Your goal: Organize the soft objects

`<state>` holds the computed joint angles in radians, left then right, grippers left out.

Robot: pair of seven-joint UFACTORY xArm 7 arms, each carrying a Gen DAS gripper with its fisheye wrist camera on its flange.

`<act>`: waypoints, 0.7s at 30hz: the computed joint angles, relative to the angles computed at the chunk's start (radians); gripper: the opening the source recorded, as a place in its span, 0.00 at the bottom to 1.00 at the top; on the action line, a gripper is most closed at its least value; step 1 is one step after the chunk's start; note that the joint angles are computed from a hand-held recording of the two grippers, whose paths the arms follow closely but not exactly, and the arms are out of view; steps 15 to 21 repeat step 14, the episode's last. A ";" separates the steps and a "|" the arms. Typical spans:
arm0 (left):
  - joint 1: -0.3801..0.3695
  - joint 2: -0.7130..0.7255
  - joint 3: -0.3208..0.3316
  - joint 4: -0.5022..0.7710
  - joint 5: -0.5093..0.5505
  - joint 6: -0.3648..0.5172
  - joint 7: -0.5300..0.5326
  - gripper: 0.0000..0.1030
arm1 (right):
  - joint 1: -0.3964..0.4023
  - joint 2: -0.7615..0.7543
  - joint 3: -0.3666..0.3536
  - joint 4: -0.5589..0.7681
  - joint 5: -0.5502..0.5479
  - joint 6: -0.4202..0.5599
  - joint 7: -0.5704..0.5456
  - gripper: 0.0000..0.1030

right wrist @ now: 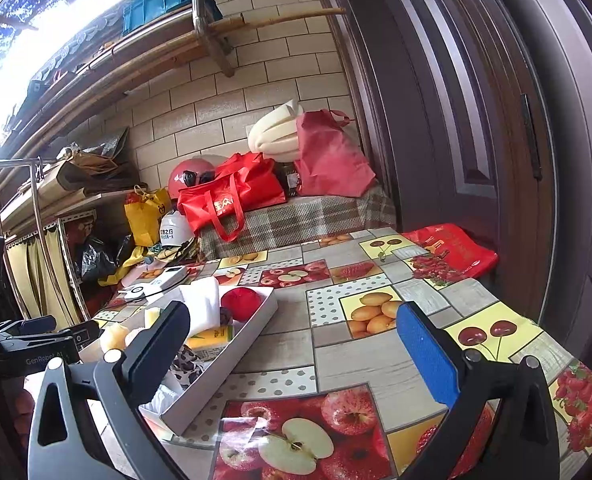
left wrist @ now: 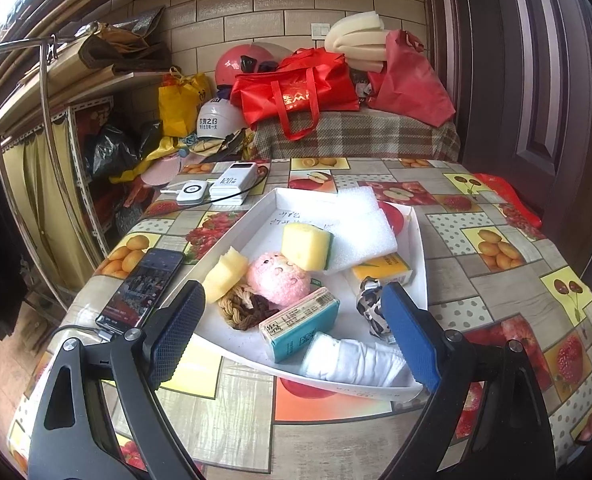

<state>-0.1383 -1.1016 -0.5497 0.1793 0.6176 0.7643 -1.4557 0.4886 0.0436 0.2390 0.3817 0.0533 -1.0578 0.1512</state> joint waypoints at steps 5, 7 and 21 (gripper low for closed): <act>-0.001 0.009 0.015 -0.004 -0.003 -0.011 0.004 0.88 | 0.003 0.004 0.002 0.000 0.009 -0.008 -0.008 1.00; -0.003 0.007 0.031 -0.012 -0.008 -0.024 0.010 0.88 | 0.002 0.007 0.001 0.001 0.006 -0.008 -0.007 1.00; 0.013 0.012 0.024 -0.014 -0.019 -0.037 0.019 0.88 | -0.006 0.012 -0.005 0.002 -0.008 0.004 0.010 1.00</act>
